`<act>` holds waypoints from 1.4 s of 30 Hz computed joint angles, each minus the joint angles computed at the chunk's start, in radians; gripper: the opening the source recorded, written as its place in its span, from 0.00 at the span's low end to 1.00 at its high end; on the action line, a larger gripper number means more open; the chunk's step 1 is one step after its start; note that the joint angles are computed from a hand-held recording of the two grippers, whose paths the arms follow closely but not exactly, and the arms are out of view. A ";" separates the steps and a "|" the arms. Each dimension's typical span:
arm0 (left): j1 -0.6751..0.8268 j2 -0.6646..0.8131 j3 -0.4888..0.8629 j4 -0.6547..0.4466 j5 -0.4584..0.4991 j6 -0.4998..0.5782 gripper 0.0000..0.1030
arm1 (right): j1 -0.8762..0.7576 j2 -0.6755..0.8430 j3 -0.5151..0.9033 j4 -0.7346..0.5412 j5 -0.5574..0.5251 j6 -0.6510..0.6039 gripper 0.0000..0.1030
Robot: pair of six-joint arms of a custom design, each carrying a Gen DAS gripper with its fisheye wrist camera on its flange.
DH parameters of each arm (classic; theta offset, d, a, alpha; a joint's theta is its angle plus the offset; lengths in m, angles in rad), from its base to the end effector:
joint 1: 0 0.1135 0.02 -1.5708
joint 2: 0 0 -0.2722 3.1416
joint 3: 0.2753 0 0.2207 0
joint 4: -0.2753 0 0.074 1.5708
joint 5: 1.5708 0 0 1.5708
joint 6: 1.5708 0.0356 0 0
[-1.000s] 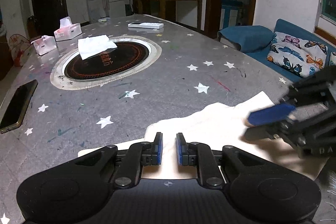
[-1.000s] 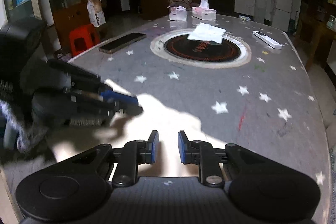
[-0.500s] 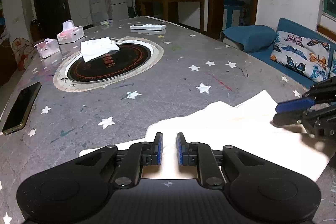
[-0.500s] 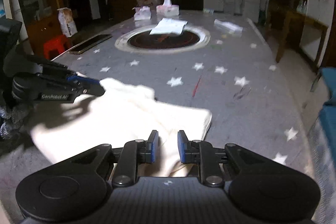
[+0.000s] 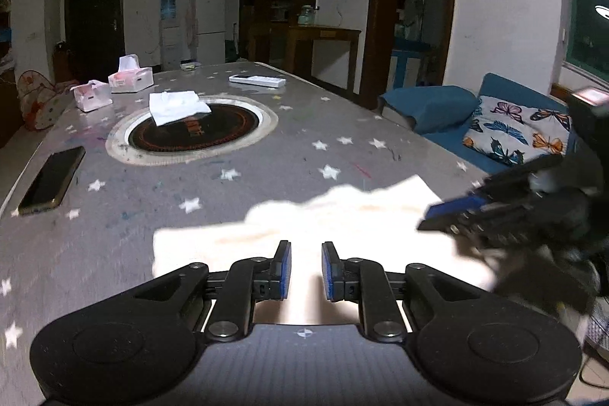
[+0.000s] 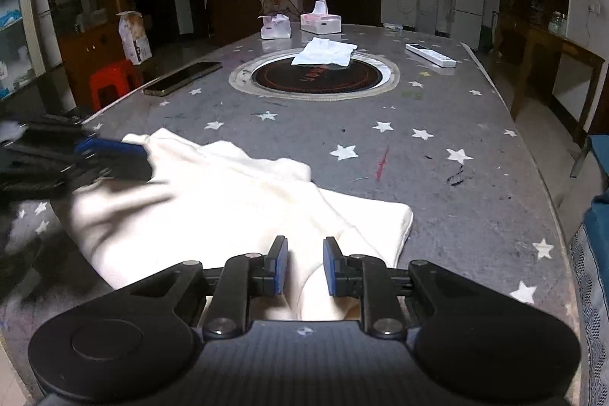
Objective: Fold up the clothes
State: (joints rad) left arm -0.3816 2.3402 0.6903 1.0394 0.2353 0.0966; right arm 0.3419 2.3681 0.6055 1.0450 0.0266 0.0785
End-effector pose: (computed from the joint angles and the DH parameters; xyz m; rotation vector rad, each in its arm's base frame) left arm 0.3137 -0.1348 0.0303 0.6492 2.0942 -0.4179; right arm 0.2978 0.1050 0.0117 -0.2876 2.2771 0.1878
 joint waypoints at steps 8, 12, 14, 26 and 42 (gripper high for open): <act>0.077 0.046 -0.082 0.087 -0.018 -0.040 0.19 | 0.003 0.011 -0.003 0.009 0.008 0.016 0.20; 0.126 0.042 -0.118 0.128 -0.003 -0.041 0.20 | 0.000 0.011 -0.002 0.006 0.008 0.011 0.21; 0.141 0.027 -0.117 0.111 -0.023 -0.046 0.20 | -0.002 0.011 0.002 0.002 0.008 0.008 0.21; 0.151 0.061 0.175 -0.208 -0.058 -0.054 0.18 | 0.021 -0.026 0.109 -0.118 -0.014 -0.019 0.21; 0.156 0.055 0.110 -0.159 -0.062 -0.090 0.18 | 0.027 0.078 0.353 -0.296 -0.029 -0.205 0.21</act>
